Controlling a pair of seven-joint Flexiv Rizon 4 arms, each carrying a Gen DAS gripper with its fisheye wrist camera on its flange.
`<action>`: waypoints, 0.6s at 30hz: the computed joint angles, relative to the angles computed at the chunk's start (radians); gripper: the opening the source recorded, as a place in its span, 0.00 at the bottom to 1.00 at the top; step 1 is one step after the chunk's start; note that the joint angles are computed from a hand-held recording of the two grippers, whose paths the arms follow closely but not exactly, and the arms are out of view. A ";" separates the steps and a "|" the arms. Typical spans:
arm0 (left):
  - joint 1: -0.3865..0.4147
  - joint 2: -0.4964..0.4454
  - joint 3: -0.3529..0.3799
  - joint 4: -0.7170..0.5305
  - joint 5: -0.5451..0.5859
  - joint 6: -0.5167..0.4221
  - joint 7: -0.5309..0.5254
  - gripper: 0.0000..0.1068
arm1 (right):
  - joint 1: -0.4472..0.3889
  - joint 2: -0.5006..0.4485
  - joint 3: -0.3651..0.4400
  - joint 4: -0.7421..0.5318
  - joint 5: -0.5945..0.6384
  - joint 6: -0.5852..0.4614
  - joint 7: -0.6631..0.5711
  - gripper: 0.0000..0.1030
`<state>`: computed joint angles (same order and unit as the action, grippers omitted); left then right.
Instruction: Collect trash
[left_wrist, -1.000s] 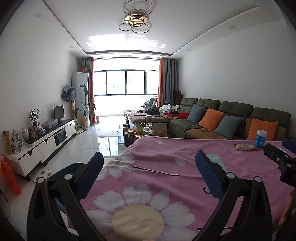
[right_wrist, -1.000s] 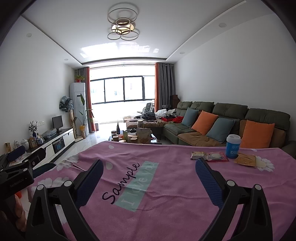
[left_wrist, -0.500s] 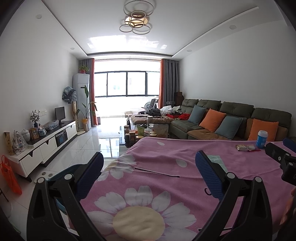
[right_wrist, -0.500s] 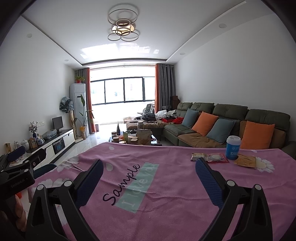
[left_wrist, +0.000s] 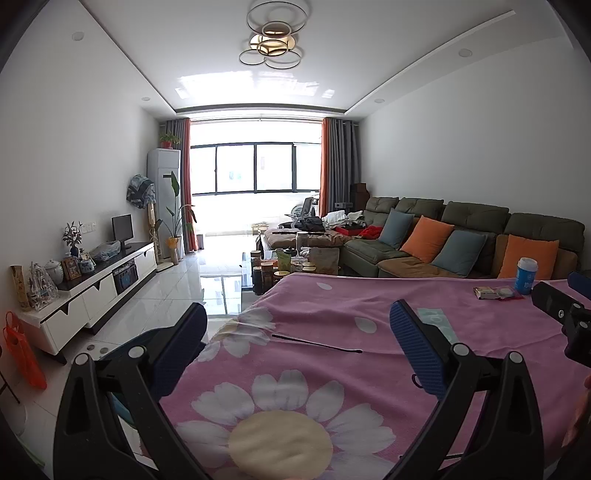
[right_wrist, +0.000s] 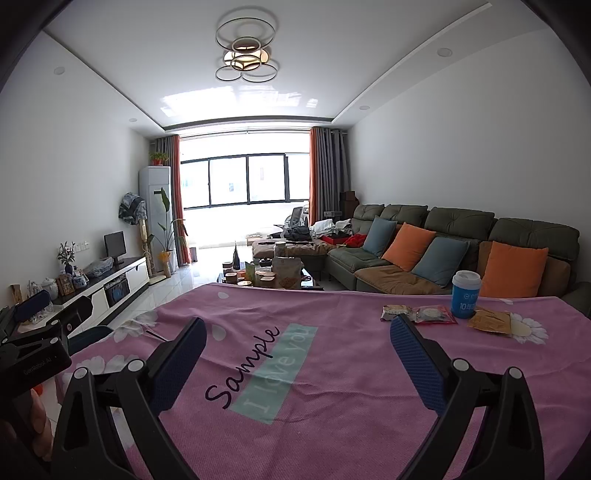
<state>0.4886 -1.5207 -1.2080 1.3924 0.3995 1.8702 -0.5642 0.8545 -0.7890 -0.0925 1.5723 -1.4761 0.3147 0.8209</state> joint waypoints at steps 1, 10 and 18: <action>0.001 0.000 -0.001 0.001 0.001 0.000 0.000 0.91 | -0.001 0.002 0.000 0.001 -0.001 0.001 0.000 0.93; 0.000 0.000 0.001 -0.001 0.006 0.002 -0.005 0.91 | -0.002 0.004 0.001 -0.001 -0.001 -0.001 -0.003 0.93; 0.000 -0.001 0.002 -0.001 0.009 0.005 -0.006 0.91 | -0.001 0.003 0.001 -0.002 -0.001 -0.001 -0.002 0.93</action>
